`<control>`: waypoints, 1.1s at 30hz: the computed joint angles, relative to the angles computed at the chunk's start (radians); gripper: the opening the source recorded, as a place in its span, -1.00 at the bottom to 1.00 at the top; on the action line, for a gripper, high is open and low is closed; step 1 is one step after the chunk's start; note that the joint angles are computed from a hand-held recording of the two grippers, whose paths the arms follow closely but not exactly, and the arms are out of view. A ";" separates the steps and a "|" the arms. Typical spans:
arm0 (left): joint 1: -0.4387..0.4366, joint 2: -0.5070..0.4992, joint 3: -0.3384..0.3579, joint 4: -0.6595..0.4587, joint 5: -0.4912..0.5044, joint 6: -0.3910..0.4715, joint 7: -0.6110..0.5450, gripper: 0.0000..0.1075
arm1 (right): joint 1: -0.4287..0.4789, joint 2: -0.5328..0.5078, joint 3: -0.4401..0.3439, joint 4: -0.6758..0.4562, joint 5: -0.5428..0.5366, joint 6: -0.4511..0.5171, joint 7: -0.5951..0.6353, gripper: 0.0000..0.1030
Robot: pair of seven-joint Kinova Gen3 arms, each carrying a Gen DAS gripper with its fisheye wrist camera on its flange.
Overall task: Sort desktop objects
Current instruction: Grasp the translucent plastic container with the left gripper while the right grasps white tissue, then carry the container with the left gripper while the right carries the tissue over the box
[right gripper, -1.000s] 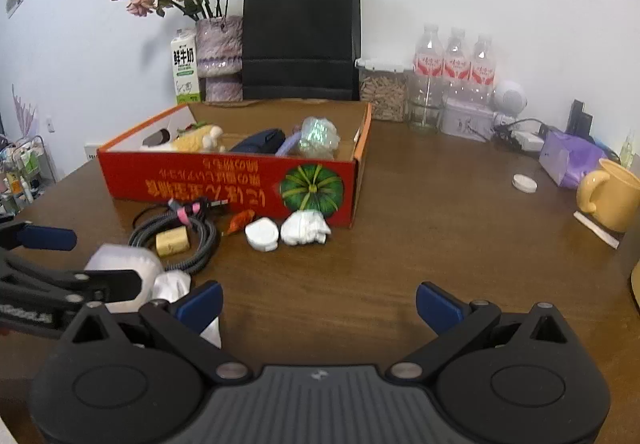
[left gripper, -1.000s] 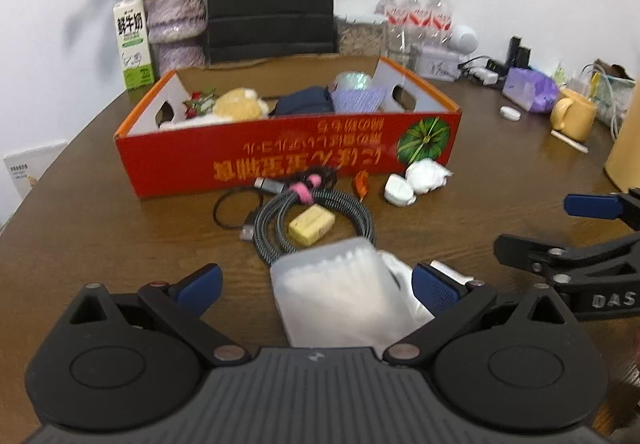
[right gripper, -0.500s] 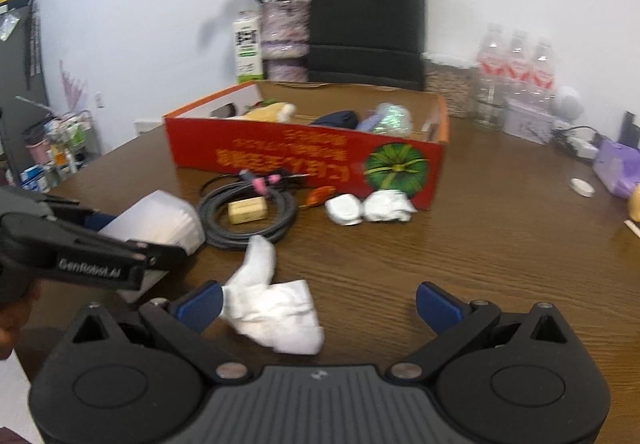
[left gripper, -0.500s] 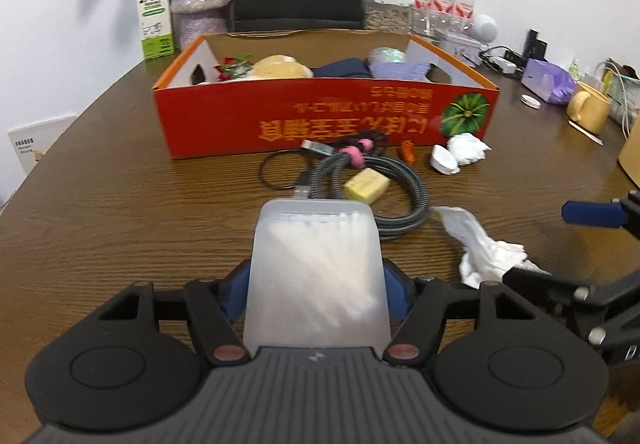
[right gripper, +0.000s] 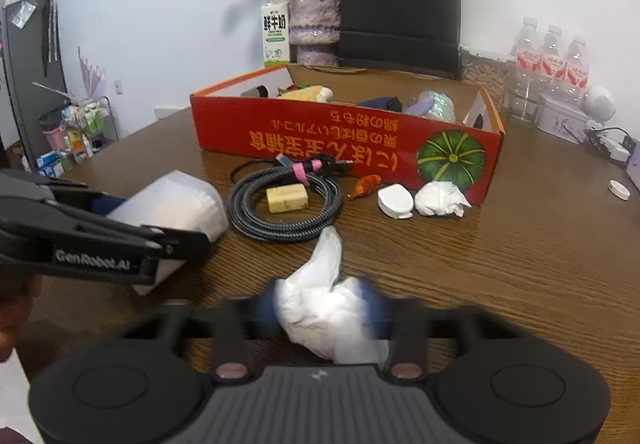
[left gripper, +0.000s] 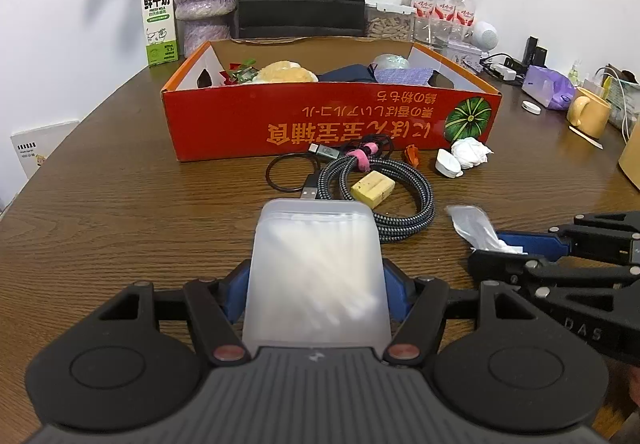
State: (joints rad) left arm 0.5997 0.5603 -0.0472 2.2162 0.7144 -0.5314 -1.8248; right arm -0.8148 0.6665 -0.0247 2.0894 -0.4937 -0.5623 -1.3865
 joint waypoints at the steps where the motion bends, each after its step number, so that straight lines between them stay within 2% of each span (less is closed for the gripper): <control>1: -0.002 0.000 0.004 0.005 -0.007 -0.009 0.007 0.23 | 0.006 -0.002 -0.009 0.005 0.012 -0.009 -0.007 -0.61; 3: -0.005 -0.001 0.010 0.016 -0.017 -0.028 0.019 0.23 | -0.004 -0.005 -0.003 0.011 0.007 -0.020 0.002 -0.69; 7: -0.004 -0.010 0.022 0.043 -0.036 -0.081 0.036 0.23 | -0.014 -0.014 -0.002 0.023 -0.011 -0.043 0.014 -0.72; 19: -0.039 -0.078 0.061 0.099 -0.088 -0.213 0.051 0.23 | 0.009 -0.054 -0.031 0.049 -0.022 -0.161 0.033 -0.73; 27: -0.127 -0.083 0.083 0.032 -0.195 -0.232 0.070 0.23 | 0.013 -0.075 -0.008 -0.024 -0.103 -0.168 0.134 -0.73; 33: -0.214 -0.042 0.088 -0.090 -0.297 -0.171 0.119 0.23 | 0.033 -0.030 0.014 -0.155 -0.185 -0.132 0.213 -0.73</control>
